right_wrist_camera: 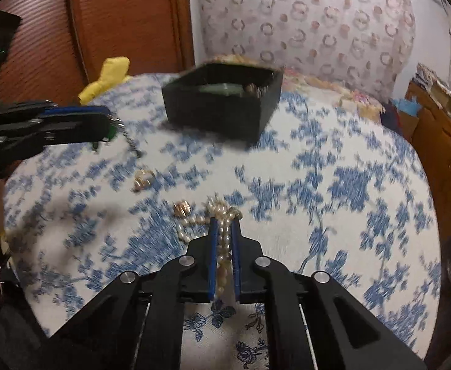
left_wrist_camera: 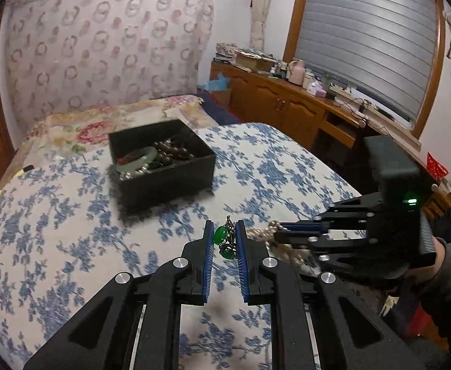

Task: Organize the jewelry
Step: 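Carry the pearl necklace into the black box with both tools and release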

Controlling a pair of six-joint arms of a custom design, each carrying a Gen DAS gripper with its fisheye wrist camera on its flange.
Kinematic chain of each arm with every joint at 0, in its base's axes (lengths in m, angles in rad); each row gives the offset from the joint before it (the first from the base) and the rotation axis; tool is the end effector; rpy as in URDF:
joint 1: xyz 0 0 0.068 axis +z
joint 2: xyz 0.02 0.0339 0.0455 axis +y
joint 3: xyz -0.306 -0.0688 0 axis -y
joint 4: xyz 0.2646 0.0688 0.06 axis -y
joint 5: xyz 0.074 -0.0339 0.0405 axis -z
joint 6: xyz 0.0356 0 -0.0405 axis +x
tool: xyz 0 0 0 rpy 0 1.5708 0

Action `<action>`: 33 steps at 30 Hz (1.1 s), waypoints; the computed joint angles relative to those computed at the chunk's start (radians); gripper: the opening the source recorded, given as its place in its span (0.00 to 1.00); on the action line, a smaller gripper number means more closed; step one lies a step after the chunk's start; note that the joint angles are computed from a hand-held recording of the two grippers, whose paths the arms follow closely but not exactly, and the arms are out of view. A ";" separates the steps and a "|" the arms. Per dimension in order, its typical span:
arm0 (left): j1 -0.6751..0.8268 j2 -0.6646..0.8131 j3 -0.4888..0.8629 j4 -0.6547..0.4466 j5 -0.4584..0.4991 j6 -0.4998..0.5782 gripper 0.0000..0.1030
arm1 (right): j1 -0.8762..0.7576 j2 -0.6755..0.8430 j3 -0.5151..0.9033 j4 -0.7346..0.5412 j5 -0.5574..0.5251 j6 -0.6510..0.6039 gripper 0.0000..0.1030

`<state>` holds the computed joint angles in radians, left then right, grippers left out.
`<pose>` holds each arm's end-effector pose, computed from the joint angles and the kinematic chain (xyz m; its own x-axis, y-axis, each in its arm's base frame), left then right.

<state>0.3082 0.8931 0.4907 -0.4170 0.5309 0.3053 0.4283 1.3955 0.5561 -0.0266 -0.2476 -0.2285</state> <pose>0.1642 0.0334 0.2270 -0.6437 0.0671 -0.7623 0.2739 0.9503 -0.1477 0.2314 0.1152 0.1753 -0.5510 -0.4930 -0.6733 -0.6898 0.7231 0.0351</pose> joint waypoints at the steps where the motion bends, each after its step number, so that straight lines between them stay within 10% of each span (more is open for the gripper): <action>1: 0.017 0.009 0.014 -0.002 0.008 0.006 0.13 | -0.005 -0.026 0.005 -0.008 -0.009 0.001 0.09; 14: 0.079 0.097 0.142 0.018 0.014 0.016 0.13 | 0.010 -0.174 0.164 -0.099 -0.047 -0.002 0.09; 33: 0.056 0.407 0.303 0.174 -0.036 -0.055 0.13 | 0.075 0.079 0.508 -0.091 0.040 0.023 0.09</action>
<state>0.3643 1.3006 0.7938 -0.2433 0.4945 0.2500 0.5032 1.4744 1.0641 -0.1179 -0.2080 -0.2052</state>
